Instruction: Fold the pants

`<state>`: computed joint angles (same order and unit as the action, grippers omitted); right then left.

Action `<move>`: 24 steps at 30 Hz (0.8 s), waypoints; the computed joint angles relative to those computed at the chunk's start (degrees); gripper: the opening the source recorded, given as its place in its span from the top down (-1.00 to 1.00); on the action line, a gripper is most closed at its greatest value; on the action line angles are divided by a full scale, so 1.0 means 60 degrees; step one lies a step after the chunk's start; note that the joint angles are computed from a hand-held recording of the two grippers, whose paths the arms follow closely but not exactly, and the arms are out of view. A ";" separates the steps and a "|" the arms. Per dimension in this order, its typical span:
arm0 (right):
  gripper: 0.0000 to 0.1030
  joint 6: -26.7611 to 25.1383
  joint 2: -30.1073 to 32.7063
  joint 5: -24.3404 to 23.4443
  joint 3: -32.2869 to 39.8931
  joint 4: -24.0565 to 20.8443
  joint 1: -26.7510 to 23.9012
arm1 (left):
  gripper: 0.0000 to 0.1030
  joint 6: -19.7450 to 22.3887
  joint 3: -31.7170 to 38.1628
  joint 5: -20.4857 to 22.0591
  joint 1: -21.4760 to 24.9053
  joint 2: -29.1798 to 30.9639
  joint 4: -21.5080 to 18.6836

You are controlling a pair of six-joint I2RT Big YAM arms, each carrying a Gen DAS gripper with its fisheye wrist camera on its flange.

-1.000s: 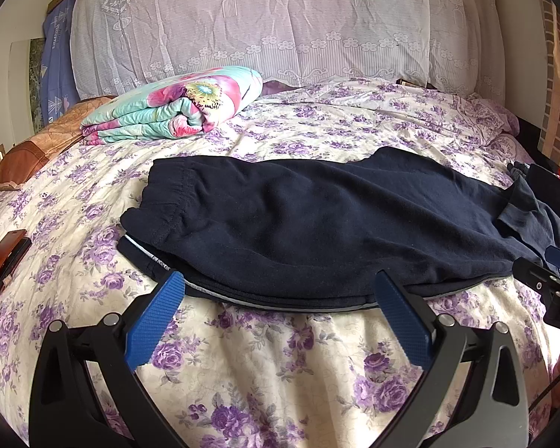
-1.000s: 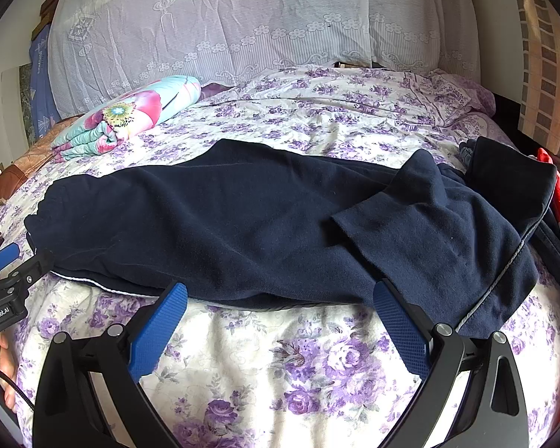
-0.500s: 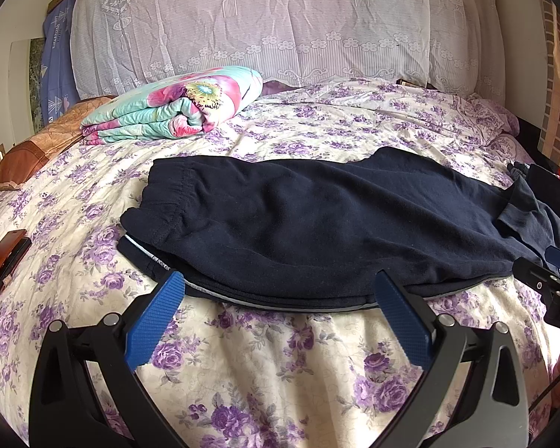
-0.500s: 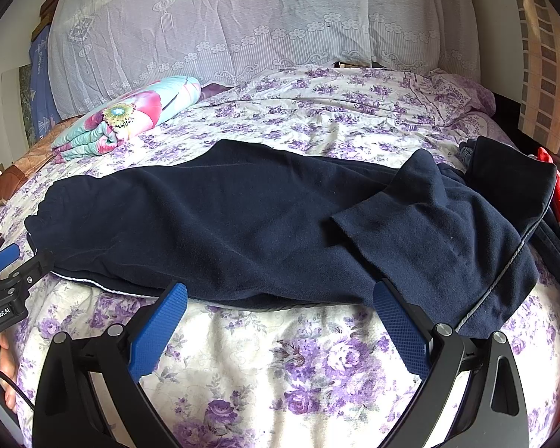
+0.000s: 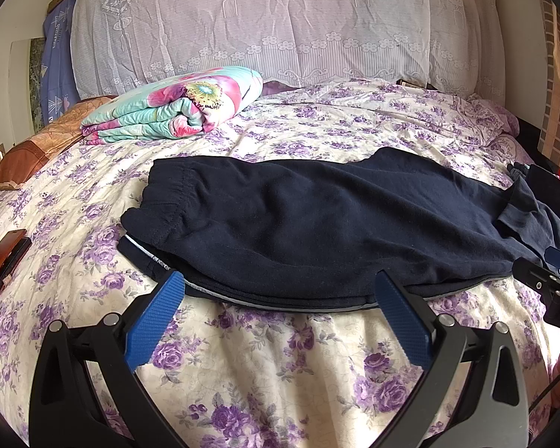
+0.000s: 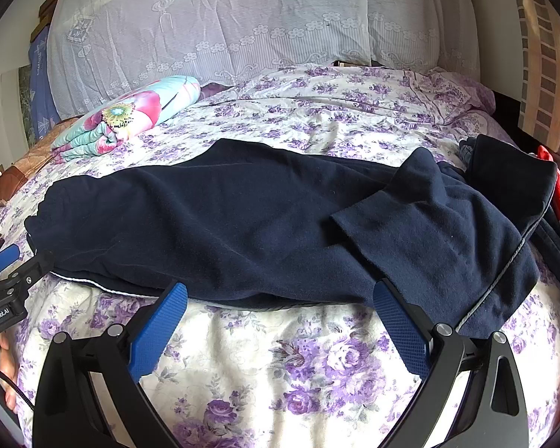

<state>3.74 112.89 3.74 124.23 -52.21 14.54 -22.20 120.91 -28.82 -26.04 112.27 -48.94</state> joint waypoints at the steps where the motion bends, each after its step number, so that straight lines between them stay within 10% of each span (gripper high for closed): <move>1: -0.93 0.0000 0.0000 0.0000 0.0000 0.0000 0.0000 | -0.92 -0.0003 0.0004 -0.0001 -0.0001 0.0002 -0.0004; 9: -0.93 -0.0003 0.0075 -0.0031 0.0145 -0.0102 -0.0019 | -0.92 -0.0025 -0.0021 0.0110 0.0034 -0.0005 -0.0067; 24: -0.93 0.0664 0.0665 -0.0102 0.1050 -0.1519 -0.0117 | -0.92 -0.0796 0.1678 0.1806 0.0425 0.1059 -0.2293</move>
